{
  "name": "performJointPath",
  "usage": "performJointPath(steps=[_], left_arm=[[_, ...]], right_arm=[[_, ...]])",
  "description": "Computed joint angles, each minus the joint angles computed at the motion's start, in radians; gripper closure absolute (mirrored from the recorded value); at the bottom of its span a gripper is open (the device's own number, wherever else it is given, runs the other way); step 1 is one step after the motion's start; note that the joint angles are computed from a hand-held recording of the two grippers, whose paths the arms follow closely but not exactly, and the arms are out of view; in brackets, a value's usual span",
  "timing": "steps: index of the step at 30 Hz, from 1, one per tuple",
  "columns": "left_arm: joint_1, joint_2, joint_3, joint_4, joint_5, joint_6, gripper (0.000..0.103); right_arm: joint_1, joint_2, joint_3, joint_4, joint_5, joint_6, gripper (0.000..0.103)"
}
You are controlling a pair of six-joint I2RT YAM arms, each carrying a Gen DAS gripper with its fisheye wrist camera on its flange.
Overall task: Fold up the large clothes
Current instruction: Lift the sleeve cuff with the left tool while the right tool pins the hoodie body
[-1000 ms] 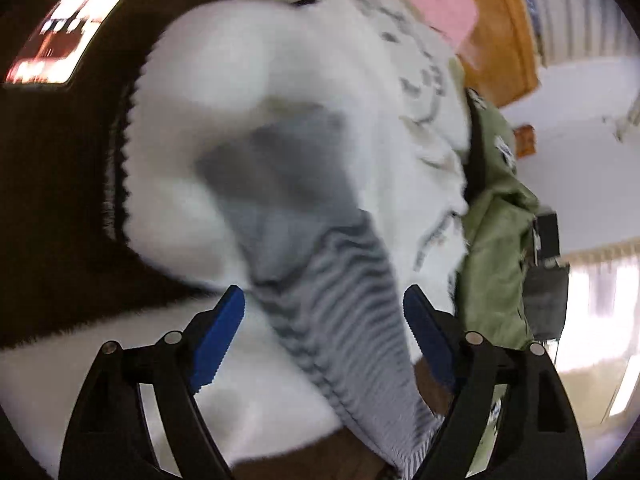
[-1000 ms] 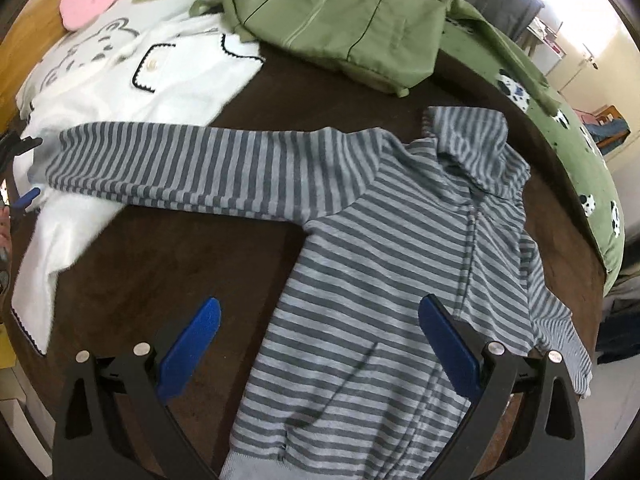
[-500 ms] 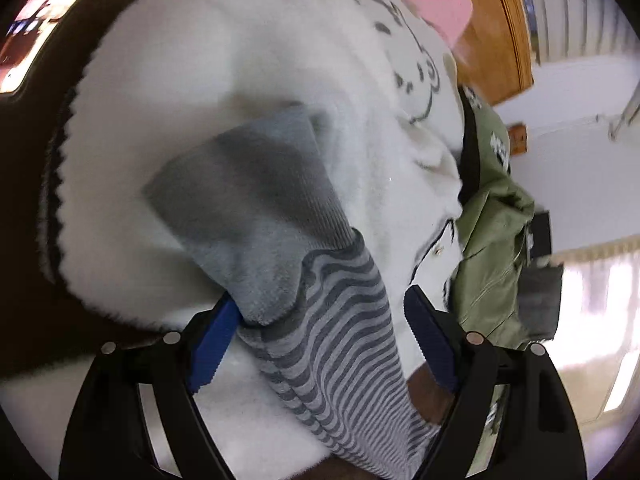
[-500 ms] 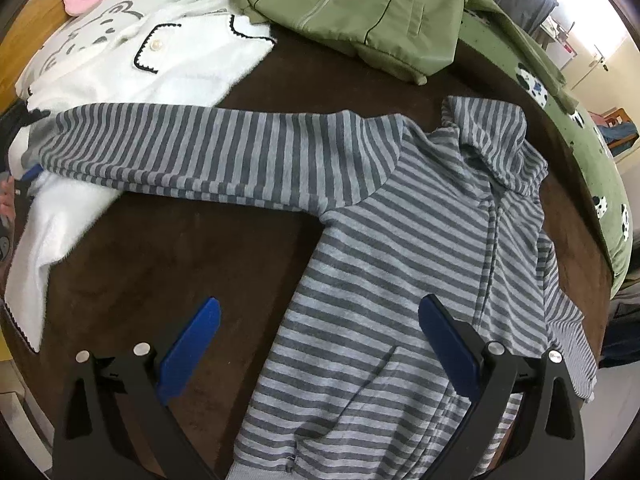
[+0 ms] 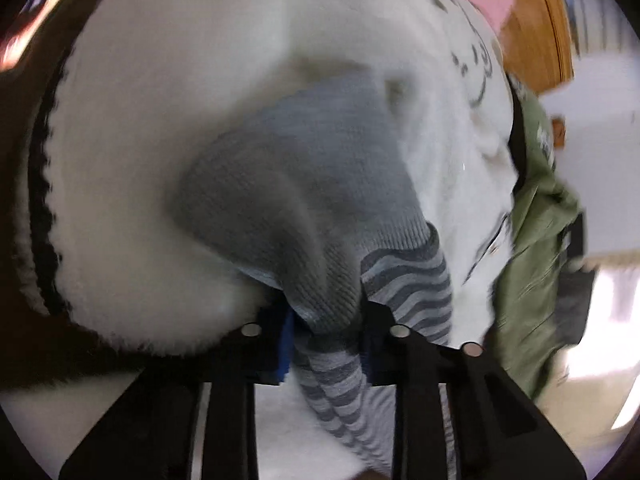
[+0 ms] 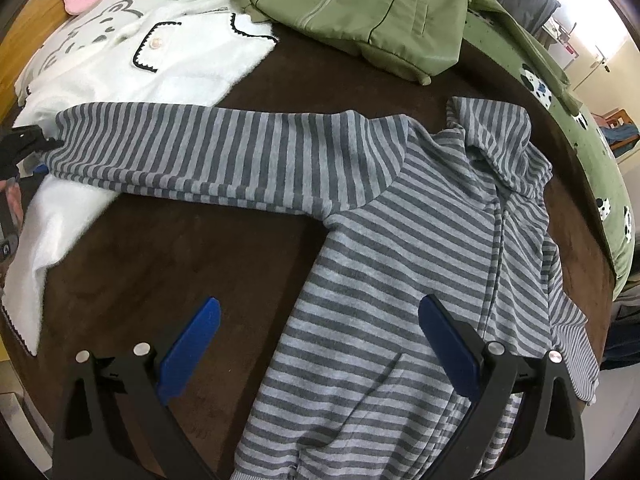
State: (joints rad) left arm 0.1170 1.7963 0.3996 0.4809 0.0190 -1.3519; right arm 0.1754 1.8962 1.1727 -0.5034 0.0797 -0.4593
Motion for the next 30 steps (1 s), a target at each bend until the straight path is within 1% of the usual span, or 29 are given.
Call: performJointPath(steps=[2,3,5,6,9,11,14,15,16,17,18,21,23,26,29,30], left_arm=[[-0.01,-0.012,0.024,-0.055,-0.017,0.019,0.086],[-0.017,-0.023,0.038,-0.087,-0.03,0.029,0.086],[-0.056,-0.06,0.077,-0.188,-0.094,0.05,0.088],[-0.066,-0.079,0.087,-0.215,-0.113,0.051,0.088],[-0.13,-0.172,0.121,-0.331,-0.205,0.068,0.088],[-0.179,-0.223,0.167,-0.424,-0.265,0.083,0.088],[-0.244,-0.279,0.243,-0.558,-0.347,0.132,0.088],[-0.263,-0.295,0.262,-0.586,-0.365,0.146,0.088],[-0.282,-0.309,0.292,-0.618,-0.378,0.16,0.089],[-0.296,-0.304,0.334,-0.648,-0.385,0.177,0.089],[-0.313,-0.304,0.364,-0.672,-0.394,0.189,0.089],[-0.387,-0.306,0.472,-0.753,-0.433,0.231,0.089],[-0.439,-0.295,0.557,-0.792,-0.448,0.254,0.089],[-0.508,-0.262,0.662,-0.821,-0.455,0.275,0.089],[-0.578,-0.2,0.787,-0.85,-0.453,0.304,0.089],[-0.605,-0.168,0.848,-0.871,-0.453,0.321,0.089]], right_arm=[[0.002,0.006,-0.005,0.024,0.018,0.0,0.006],[0.001,0.01,-0.006,0.031,0.022,0.002,0.006],[-0.003,0.02,0.0,0.04,0.026,0.009,0.006],[-0.004,0.028,0.006,0.047,0.039,0.013,0.006],[-0.005,0.04,0.01,0.062,0.063,0.015,0.007],[-0.013,0.045,0.016,0.066,0.059,0.015,0.013],[-0.027,0.078,0.054,0.03,0.053,0.012,0.032],[-0.032,0.095,0.073,0.011,0.049,0.014,0.049],[-0.041,0.122,0.104,-0.018,0.042,0.02,0.07],[-0.049,0.144,0.128,-0.038,0.038,0.031,0.08],[-0.063,0.174,0.163,-0.058,0.032,0.047,0.096],[-0.089,0.235,0.219,-0.059,0.025,0.062,0.1],[-0.101,0.273,0.258,-0.056,0.008,0.064,0.101],[-0.116,0.349,0.327,-0.042,0.006,0.061,0.102],[-0.137,0.43,0.417,-0.055,-0.018,0.071,0.102],[-0.143,0.458,0.445,-0.055,-0.023,0.076,0.102]])
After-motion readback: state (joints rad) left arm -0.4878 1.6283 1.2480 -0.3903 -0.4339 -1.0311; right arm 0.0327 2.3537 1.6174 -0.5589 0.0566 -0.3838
